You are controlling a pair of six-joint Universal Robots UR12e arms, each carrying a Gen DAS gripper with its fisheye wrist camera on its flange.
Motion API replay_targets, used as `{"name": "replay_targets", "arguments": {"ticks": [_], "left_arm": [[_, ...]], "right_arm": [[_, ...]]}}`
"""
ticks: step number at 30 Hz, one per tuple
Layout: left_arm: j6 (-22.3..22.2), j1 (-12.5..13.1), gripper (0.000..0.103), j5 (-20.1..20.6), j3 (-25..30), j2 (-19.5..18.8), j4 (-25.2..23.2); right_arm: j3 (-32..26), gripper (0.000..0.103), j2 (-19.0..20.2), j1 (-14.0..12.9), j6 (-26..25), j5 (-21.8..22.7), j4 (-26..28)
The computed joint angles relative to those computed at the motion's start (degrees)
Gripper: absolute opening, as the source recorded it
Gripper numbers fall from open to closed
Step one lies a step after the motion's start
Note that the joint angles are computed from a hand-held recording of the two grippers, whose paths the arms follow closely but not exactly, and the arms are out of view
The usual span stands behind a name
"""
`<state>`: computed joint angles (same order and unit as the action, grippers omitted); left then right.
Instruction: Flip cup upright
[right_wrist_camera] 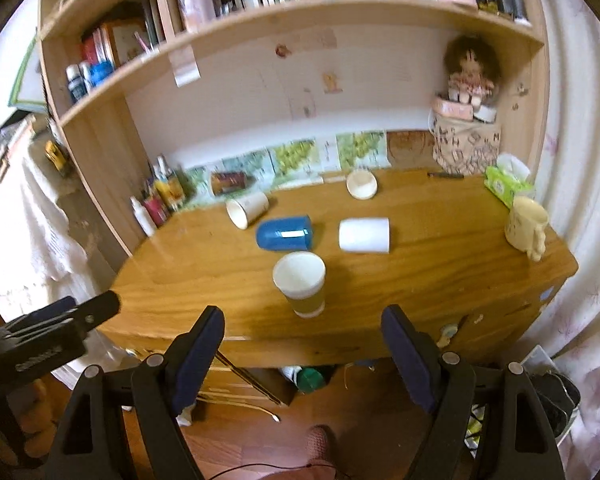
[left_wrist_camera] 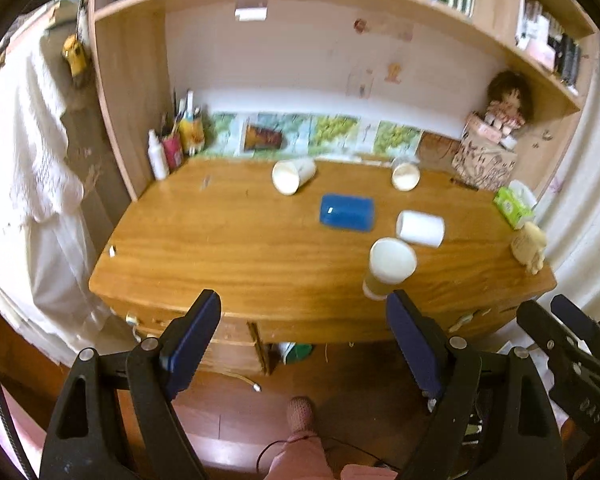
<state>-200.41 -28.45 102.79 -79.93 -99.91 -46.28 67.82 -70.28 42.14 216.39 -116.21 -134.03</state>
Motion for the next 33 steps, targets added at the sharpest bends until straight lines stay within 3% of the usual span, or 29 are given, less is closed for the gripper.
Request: {"name": "replay_targets", "arguments": {"ticks": [5, 10, 15, 17, 22, 33], "left_arm": [[2.68, -1.65, 0.087, 3.87, 0.95, -0.36, 3.01], [5.53, -4.47, 0.087, 13.1, 1.19, -1.03, 6.79], [7.22, -6.24, 0.091, 17.51, 0.54, -1.48, 12.01], [7.45, -6.64, 0.098, 18.07, 0.44, -1.65, 13.33], [9.35, -7.63, 0.1, 18.49, 0.48, -2.3, 16.69], [5.65, -8.87, 0.101, 20.85, 2.43, -4.02, 15.65]], "right_arm": [[0.31, 0.081, -0.45, 0.84, -3.49, -2.17, -3.84], [1.48, 0.083, -1.17, 1.42, -4.11, -4.27, -6.35], [3.09, 0.083, -1.96, 1.61, -4.93, -6.36, -8.69], [3.78, 0.083, -2.35, 1.62, -5.1, -7.08, -9.09], [5.36, 0.085, -3.12, 1.16, -4.91, -6.97, -10.72], [7.28, 0.09, -4.19, 0.09, -7.35, -6.64, -12.63]]}}
